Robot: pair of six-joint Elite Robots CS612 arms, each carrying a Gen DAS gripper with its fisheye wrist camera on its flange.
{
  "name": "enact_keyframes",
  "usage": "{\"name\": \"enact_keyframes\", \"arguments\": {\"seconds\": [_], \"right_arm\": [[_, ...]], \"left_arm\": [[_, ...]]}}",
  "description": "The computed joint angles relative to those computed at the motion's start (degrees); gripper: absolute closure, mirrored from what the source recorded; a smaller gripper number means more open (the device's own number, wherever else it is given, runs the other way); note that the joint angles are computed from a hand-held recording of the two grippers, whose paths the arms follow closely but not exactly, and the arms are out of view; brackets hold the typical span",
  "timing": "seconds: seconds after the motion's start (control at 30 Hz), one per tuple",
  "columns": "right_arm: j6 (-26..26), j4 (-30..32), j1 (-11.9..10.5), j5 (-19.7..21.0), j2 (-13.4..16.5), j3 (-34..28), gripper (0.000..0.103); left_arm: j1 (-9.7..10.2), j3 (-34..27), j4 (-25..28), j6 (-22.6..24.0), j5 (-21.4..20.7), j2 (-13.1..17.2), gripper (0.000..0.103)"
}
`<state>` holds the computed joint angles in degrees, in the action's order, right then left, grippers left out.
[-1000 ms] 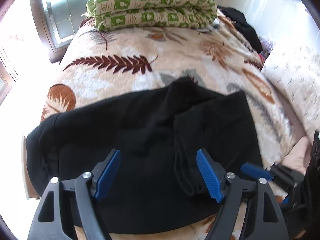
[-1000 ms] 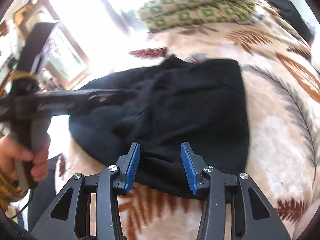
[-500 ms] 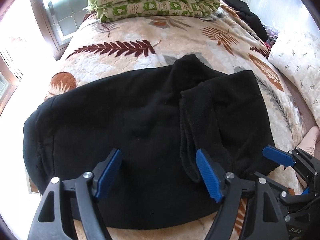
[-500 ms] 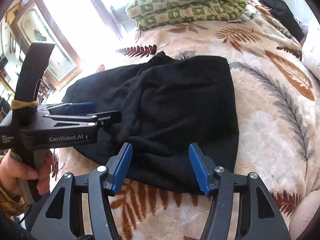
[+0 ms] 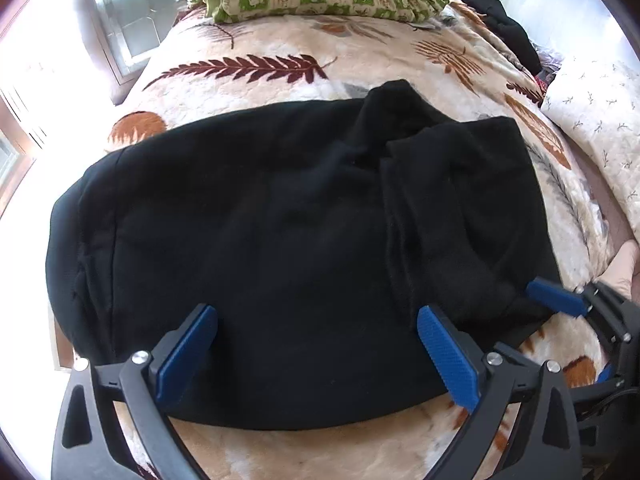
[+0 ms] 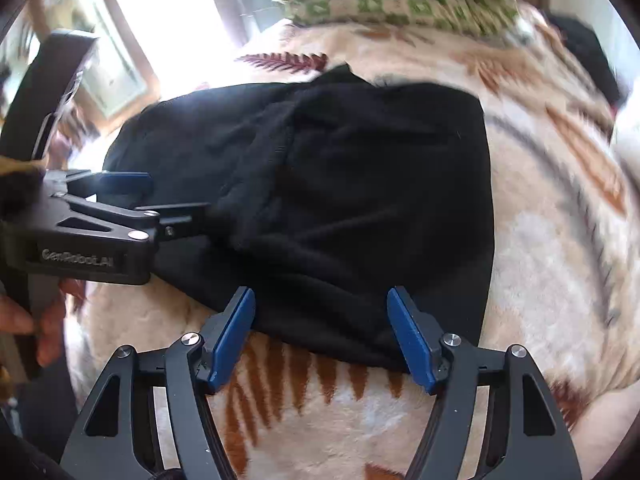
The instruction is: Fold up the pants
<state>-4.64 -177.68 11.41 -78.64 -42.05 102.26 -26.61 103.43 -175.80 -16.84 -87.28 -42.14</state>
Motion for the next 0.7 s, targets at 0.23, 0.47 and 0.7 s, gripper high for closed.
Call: {"name": "enact_keyframes", "arguments": {"seconds": [0.23,0.47,0.7], "right_arm": [[0.0,-6.8,0.5,2.6,-0.9,1.1,0.034],[-1.2,-6.8,1.9,6.0,-0.5,0.0,0.034],[-5.4,-4.6,3.7,6.9,0.7,-1.7,0.034]], "left_arm": [[2.31,2.9,-5.4,-0.5,-3.8,-1.8,0.002],[6.31,3.5,-6.8,-4.4,-4.9,-3.1,0.002],[9.9,3.0,-6.5,-7.1,-5.2,-2.7,0.002]]}}
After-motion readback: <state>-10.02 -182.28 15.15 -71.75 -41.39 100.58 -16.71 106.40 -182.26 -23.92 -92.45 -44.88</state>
